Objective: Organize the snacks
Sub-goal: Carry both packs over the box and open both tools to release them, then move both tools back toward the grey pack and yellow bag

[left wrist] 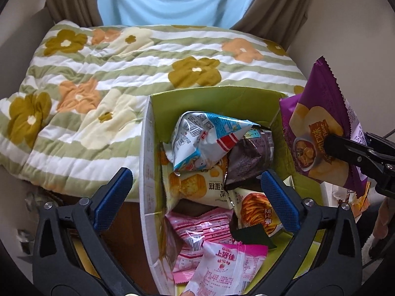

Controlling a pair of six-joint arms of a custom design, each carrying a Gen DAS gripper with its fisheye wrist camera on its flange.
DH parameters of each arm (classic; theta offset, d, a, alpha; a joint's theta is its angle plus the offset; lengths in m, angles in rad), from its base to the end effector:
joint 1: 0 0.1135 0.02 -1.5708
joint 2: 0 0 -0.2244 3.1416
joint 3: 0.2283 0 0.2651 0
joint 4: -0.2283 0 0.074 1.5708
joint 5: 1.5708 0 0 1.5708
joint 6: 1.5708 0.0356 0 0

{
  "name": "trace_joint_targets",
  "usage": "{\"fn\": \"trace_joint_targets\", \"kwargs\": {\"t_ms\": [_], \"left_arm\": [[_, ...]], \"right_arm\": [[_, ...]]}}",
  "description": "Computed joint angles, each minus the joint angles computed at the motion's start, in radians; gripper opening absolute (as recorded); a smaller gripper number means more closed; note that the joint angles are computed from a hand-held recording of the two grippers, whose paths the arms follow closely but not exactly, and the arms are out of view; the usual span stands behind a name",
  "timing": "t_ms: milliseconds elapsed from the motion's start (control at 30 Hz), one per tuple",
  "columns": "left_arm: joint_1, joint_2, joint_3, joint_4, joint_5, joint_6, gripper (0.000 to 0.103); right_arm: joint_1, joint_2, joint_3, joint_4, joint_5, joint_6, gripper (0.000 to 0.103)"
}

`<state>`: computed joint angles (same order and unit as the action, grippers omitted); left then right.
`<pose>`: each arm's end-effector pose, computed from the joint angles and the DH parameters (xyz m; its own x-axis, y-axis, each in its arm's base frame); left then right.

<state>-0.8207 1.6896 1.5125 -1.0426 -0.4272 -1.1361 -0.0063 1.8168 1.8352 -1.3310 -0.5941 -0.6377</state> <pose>0.2480 -0.2445 0.2500 -0.7854 -0.3680 -0.4977 -0.3411 0.9283 -0.1481 0.3583 0.0177 0.2958 -0.6948 -0.4890 -0.5274 -0.6862 0.6701 0.2828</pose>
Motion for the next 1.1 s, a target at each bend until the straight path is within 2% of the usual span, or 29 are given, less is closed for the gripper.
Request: {"fn": "trace_joint_targets", "kwargs": {"t_ms": [133, 200, 267, 300, 533, 700, 833, 1100], "left_arm": [[-0.014, -0.023, -0.024, -0.016, -0.007, -0.047, 0.103], [-0.028, -0.038, -0.038, -0.023, -0.013, -0.074, 0.103], [-0.044, -0.042, -0.040, -0.043, -0.023, -0.098, 0.103], [-0.053, -0.043, -0.040, -0.055, -0.028, -0.112, 0.103], [-0.106, -0.082, -0.080, -0.083, -0.040, -0.200, 0.103], [-0.139, -0.078, -0.049, -0.106, -0.081, -0.215, 0.103], [-0.154, -0.061, -0.015, -0.103, -0.106, -0.194, 0.103], [-0.159, 0.000, 0.055, -0.002, -0.100, -0.085, 0.103]], "right_arm": [[0.028, -0.042, -0.072, 0.032, 0.014, -0.020, 0.054], [0.038, -0.088, -0.132, 0.078, 0.025, -0.023, 0.063], [0.036, -0.128, -0.185, 0.114, 0.018, -0.026, 0.085], [0.033, -0.139, -0.201, 0.119, 0.012, -0.029, 0.086], [-0.020, -0.163, -0.241, 0.073, -0.011, -0.053, 0.087], [-0.064, -0.212, -0.262, 0.065, -0.028, -0.060, 0.087], [-0.115, -0.240, -0.262, 0.061, -0.040, -0.064, 0.087], [-0.239, -0.266, -0.245, 0.053, -0.030, -0.076, 0.087]]}}
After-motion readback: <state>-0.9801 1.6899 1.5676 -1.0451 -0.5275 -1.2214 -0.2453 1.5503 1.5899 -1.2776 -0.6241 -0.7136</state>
